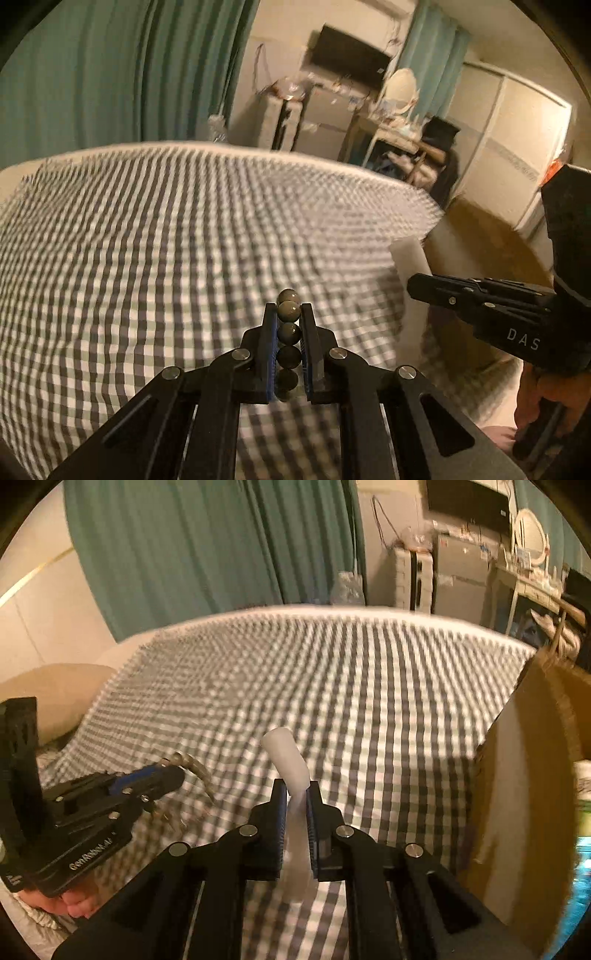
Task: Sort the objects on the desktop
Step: 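Lift the bracelet and white cylinder and carry them to the cardboard box, then release the bracelet and white cylinder into the cardboard box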
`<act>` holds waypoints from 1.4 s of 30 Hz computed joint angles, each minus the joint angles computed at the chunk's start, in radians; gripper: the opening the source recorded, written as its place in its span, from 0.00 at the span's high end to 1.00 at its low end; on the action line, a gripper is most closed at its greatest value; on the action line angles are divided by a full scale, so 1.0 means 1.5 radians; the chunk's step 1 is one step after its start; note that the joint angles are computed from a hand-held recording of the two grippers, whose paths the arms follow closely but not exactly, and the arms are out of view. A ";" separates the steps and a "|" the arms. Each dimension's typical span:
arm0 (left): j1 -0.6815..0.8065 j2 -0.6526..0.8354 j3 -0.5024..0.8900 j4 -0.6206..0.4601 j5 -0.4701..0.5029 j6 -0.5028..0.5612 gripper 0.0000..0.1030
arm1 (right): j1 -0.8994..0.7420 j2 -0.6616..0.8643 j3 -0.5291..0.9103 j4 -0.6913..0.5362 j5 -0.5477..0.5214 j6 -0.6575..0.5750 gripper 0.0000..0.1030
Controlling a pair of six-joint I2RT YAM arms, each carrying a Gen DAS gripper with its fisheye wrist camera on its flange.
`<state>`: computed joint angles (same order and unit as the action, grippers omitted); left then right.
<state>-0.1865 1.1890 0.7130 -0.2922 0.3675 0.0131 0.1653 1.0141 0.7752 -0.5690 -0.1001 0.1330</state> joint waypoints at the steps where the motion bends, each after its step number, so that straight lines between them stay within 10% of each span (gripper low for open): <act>1: -0.011 -0.027 0.008 -0.017 -0.008 -0.003 0.90 | 0.004 -0.026 0.017 -0.025 0.002 -0.002 0.91; 7: -0.134 -0.086 0.143 -0.124 -0.049 -0.043 0.90 | -0.068 -0.097 0.179 -0.188 -0.032 -0.059 0.91; 14: -0.349 0.005 0.319 -0.134 -0.125 -0.131 0.90 | -0.463 -0.046 0.354 -0.349 -0.213 -0.276 0.89; 23: -0.528 0.194 0.404 -0.082 -0.192 -0.182 0.90 | -0.775 0.094 0.287 -0.297 -0.308 -0.446 0.83; 24: -0.535 0.205 0.398 -0.069 -0.200 -0.185 0.87 | -0.798 0.104 0.281 -0.294 -0.319 -0.463 0.78; 26: -0.547 0.233 0.410 -0.071 -0.225 -0.187 0.72 | -0.839 0.108 0.265 -0.270 -0.321 -0.477 0.14; 27: -0.553 0.244 0.417 -0.082 -0.240 -0.191 0.43 | -0.846 0.103 0.253 -0.239 -0.311 -0.462 0.05; 28: -0.560 0.258 0.431 -0.100 -0.266 -0.199 0.17 | -0.846 0.095 0.240 -0.208 -0.305 -0.443 0.04; 29: -0.558 0.253 0.425 -0.104 -0.286 -0.204 0.13 | -0.851 0.097 0.241 -0.201 -0.310 -0.437 0.04; 42: -0.505 0.078 0.346 -0.219 -0.537 -0.343 0.00 | -0.876 -0.035 0.293 -0.358 -0.437 -0.476 0.00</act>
<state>-0.9438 1.3062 1.2322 -0.6201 -0.4374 -0.5013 -1.1493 0.9609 1.2140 -1.1053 -0.7556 -0.5804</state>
